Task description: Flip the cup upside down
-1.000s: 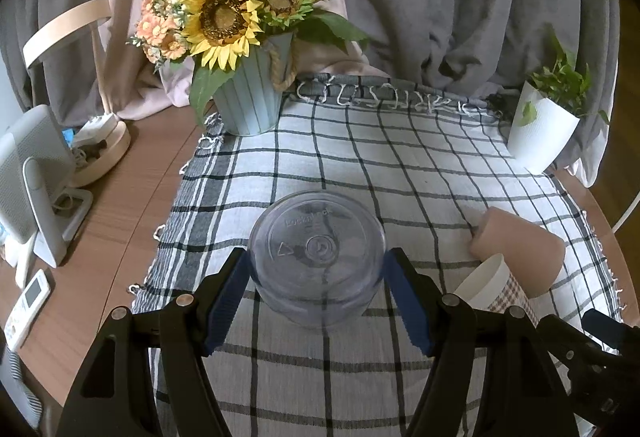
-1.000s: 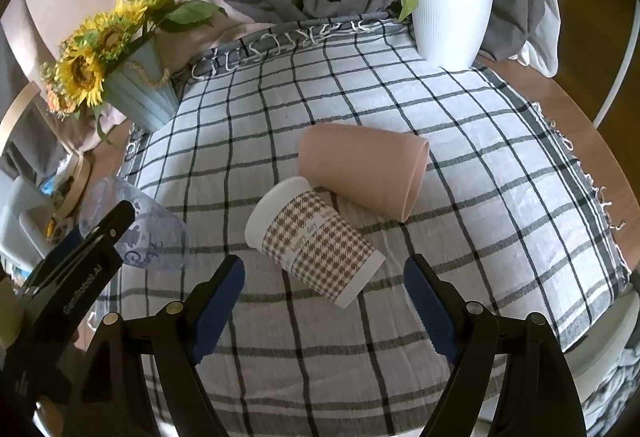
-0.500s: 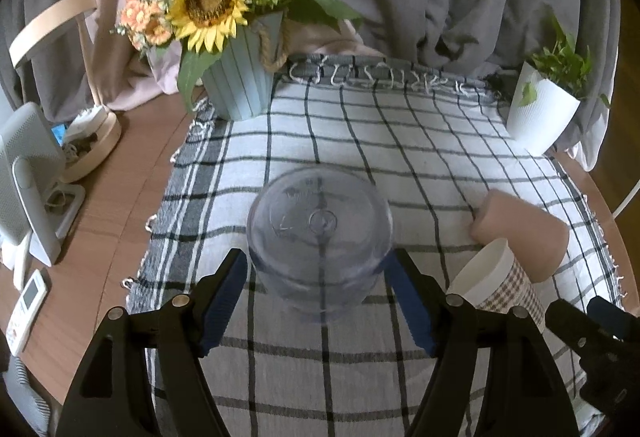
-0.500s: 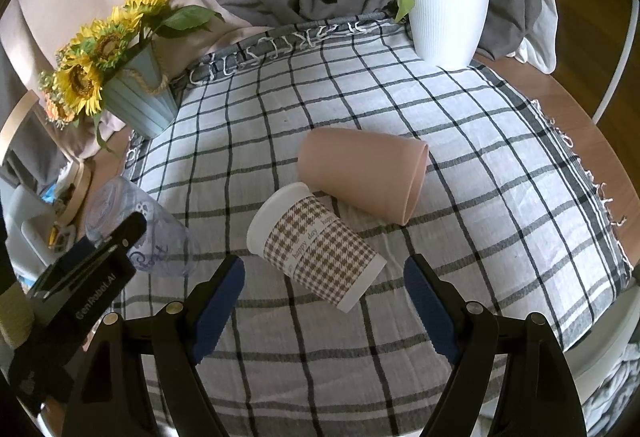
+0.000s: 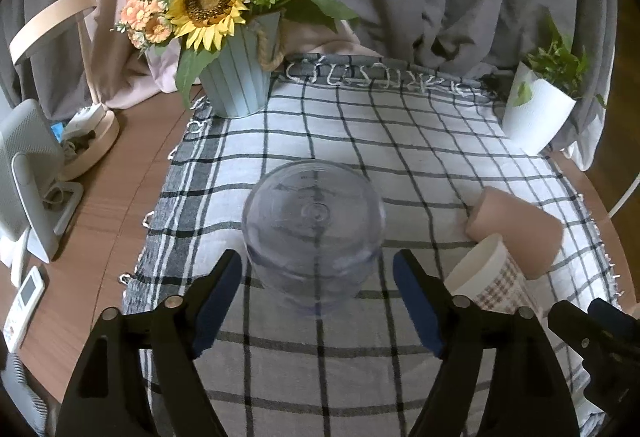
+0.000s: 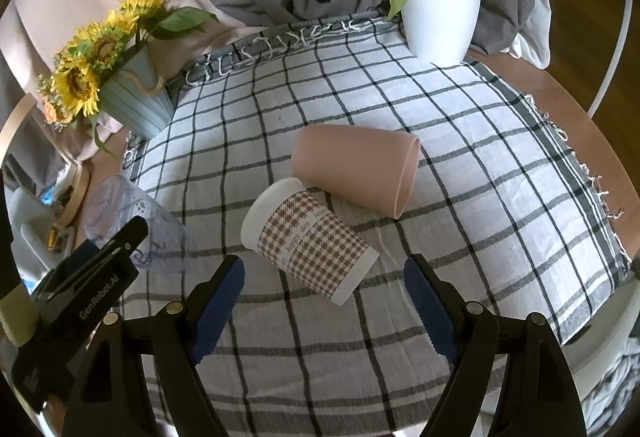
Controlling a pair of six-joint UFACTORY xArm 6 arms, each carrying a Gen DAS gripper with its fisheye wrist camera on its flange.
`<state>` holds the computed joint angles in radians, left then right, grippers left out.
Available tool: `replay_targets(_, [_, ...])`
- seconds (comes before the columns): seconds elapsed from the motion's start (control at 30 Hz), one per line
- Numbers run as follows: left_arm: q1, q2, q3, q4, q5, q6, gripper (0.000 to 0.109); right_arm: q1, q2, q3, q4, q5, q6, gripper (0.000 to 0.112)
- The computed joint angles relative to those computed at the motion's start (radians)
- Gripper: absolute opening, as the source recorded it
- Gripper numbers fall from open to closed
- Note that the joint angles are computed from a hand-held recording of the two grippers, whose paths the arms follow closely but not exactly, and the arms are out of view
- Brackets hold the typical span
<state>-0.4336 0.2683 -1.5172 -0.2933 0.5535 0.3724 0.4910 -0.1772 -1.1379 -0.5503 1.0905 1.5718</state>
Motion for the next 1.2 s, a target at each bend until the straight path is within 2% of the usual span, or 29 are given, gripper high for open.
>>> replay_targets(0.2, [-0.010, -0.140, 0.151, 0.037, -0.075, -0.056, 0.091, 0.039, -0.069, 0.032, -0.035, 0.038, 0.033, 0.082])
replay_targets(0.3, [-0.016, -0.236, 0.247, 0.093, -0.116, -0.116, 0.101, 0.078, -0.117, 0.048, -0.070, 0.076, 0.050, 0.082])
replay_targets(0.4, [-0.019, -0.348, 0.351, 0.142, -0.157, -0.173, 0.103, 0.128, -0.158, 0.054, -0.109, 0.107, 0.047, 0.084])
replay_targets(0.43, [-0.020, -0.389, 0.384, 0.156, -0.166, -0.183, 0.103, 0.143, -0.167, 0.053, -0.119, 0.118, 0.049, 0.088])
replay_targets(0.53, [-0.018, -0.475, 0.445, 0.191, -0.160, -0.204, 0.103, 0.208, -0.200, 0.049, -0.168, 0.173, 0.068, 0.091])
replay_targets(0.7, [-0.014, -0.620, 0.529, 0.192, -0.142, -0.197, 0.103, 0.332, -0.227, 0.001, -0.244, 0.320, 0.115, 0.091])
replay_targets(0.87, [0.007, -0.758, 0.592, 0.117, -0.091, -0.132, 0.103, 0.466, -0.211, -0.076, -0.312, 0.481, 0.149, 0.091])
replay_targets(1.2, [0.072, -1.010, 0.691, 0.024, 0.016, -0.033, 0.103, 0.761, -0.087, -0.279, -0.419, 0.826, 0.239, 0.091])
